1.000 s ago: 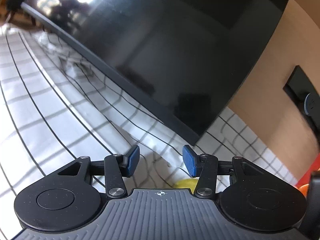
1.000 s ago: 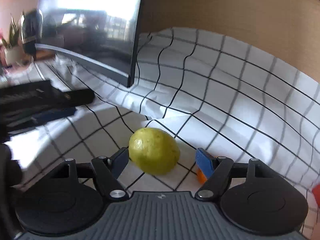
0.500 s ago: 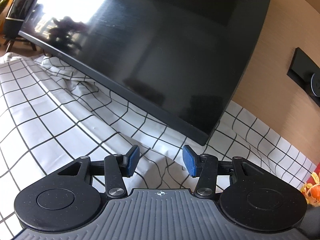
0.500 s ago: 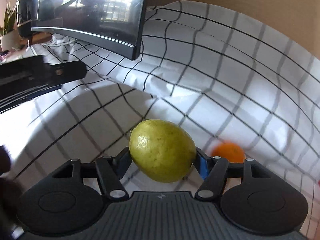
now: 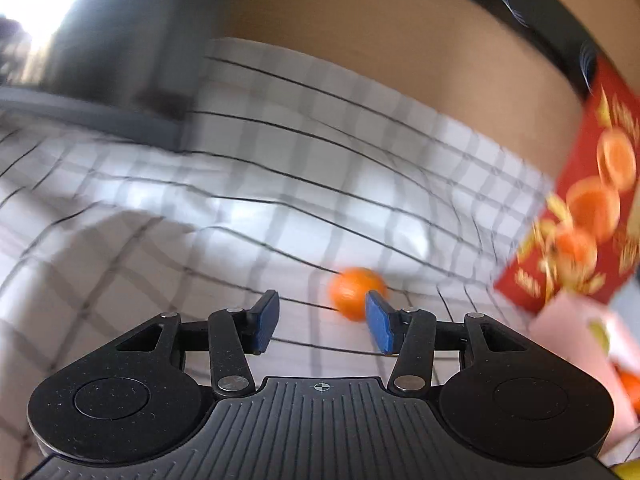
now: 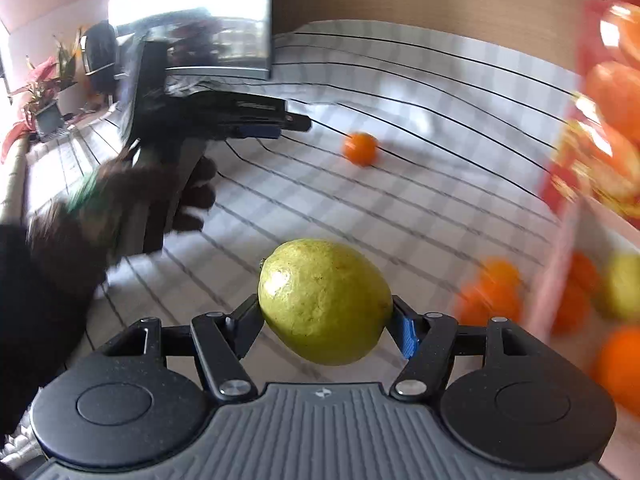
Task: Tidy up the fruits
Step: 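Grasp a tangerine with the left gripper while the right holds the pear, then set the pear down beside the pink box with the right gripper while the left holds its tangerine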
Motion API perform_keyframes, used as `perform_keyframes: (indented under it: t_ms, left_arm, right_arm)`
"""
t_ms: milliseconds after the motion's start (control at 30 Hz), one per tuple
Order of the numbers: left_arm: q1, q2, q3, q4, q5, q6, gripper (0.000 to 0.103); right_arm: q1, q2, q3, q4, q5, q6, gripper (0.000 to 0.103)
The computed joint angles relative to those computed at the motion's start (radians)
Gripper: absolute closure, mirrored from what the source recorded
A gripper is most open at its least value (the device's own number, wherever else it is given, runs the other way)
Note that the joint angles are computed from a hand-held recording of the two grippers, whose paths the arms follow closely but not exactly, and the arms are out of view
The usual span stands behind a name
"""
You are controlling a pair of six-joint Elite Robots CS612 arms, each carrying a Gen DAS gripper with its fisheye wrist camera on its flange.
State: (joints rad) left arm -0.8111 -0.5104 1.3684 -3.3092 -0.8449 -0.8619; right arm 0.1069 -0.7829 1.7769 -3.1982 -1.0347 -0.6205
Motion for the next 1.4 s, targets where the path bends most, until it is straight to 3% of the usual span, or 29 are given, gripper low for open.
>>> perform_keyframes:
  t_ms: [167,267,333,500,633,667,867,1000,1167,1267,1400]
  left_arm:
    - [0.002,0.024,-0.113,0.167,0.029,0.077,0.05]
    - [0.01,0.031,-0.163,0.294,-0.007,0.087,0.047]
    - [0.007,0.038,-0.197,0.386,0.029,0.087,0.047]
    - [0.011,0.051,-0.223,0.424,0.054,0.103,0.043]
    - [0.027,0.05,-0.235,0.485,0.0,0.062,0.047]
    - [0.029,0.05,-0.236,0.498,-0.003,0.051,0.052]
    - [0.015,0.027,-0.176,0.421,-0.016,0.015,0.054]
    - [-0.014,0.006,-0.109,0.26,-0.083,0.052,0.054]
    - [-0.067,-0.006,-0.066,0.145,-0.203,0.074,0.054]
    - [-0.094,0.0,-0.066,0.115,-0.246,0.075,0.054]
    - [-0.131,-0.007,-0.045,0.112,-0.234,0.07,0.054]
  right_arm:
    - [-0.051,-0.012,0.085,-0.119,-0.016,-0.007,0.037]
    - [-0.07,-0.007,0.1,-0.148,-0.029,0.005,0.037]
    - [-0.08,0.001,0.098,-0.16,-0.038,0.029,0.037]
    - [-0.095,0.029,0.095,-0.225,-0.053,0.061,0.037]
    - [-0.106,0.042,0.087,-0.238,-0.021,0.08,0.036]
    - [-0.109,0.044,0.085,-0.241,-0.013,0.079,0.036]
    - [-0.109,0.056,0.078,-0.26,-0.003,0.065,0.036]
    - [-0.11,0.057,0.075,-0.243,-0.005,0.056,0.03]
    - [-0.113,0.054,0.066,-0.217,-0.004,0.071,0.026]
    - [-0.11,0.053,0.066,-0.221,-0.016,0.075,0.023]
    - [-0.106,0.052,0.065,-0.217,-0.037,0.091,0.016]
